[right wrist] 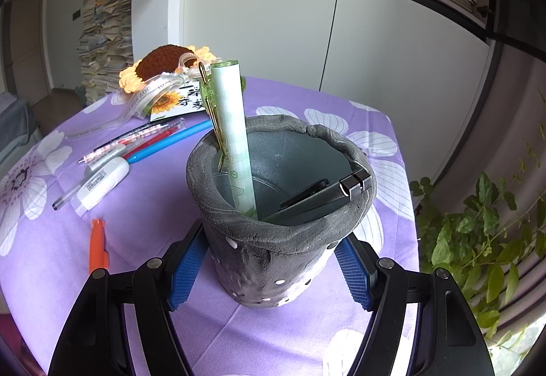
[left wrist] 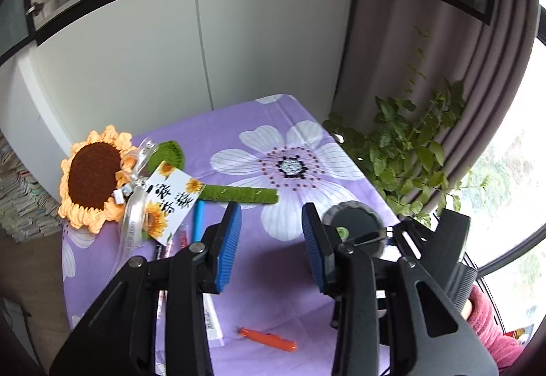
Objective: Organize stationery
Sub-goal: 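Lift the green highlighter and drop it into the pen holder, then move the left tool down to the blue pen and grasp it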
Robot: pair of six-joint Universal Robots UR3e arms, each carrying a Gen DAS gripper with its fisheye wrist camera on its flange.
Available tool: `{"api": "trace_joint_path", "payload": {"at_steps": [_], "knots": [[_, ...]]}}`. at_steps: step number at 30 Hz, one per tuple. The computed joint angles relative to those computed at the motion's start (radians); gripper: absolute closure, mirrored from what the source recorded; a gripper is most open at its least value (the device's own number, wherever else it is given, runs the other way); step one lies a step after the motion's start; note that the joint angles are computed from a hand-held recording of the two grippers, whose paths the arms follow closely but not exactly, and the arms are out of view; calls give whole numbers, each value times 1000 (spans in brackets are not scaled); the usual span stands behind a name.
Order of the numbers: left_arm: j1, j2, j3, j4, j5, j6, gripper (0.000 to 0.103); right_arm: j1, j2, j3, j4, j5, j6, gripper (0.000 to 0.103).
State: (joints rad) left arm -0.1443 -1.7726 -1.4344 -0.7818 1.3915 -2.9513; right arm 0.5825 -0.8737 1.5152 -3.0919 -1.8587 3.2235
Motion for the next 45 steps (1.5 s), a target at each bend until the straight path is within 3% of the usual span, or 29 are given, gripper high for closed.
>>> {"api": "trace_joint_path", "payload": {"at_steps": [13,22,32,37,45], "knots": [[65,-312,158,-56,150,-42,72,-7,-5,11,-10,9,-2,30],[63,-462,353,-127,144,-64,72,-8,-7,13,-10,11,-2,30],[26,-622,602,-216,201,-85,74,-11,-7,10,1,16,0,30],[23,-614,608,-236,169,-85,78,-10,-7,9,3,16,1,30],[4,-697,700,-279,228,-108,84,-10,-8,15,-6,16,0,30]]}}
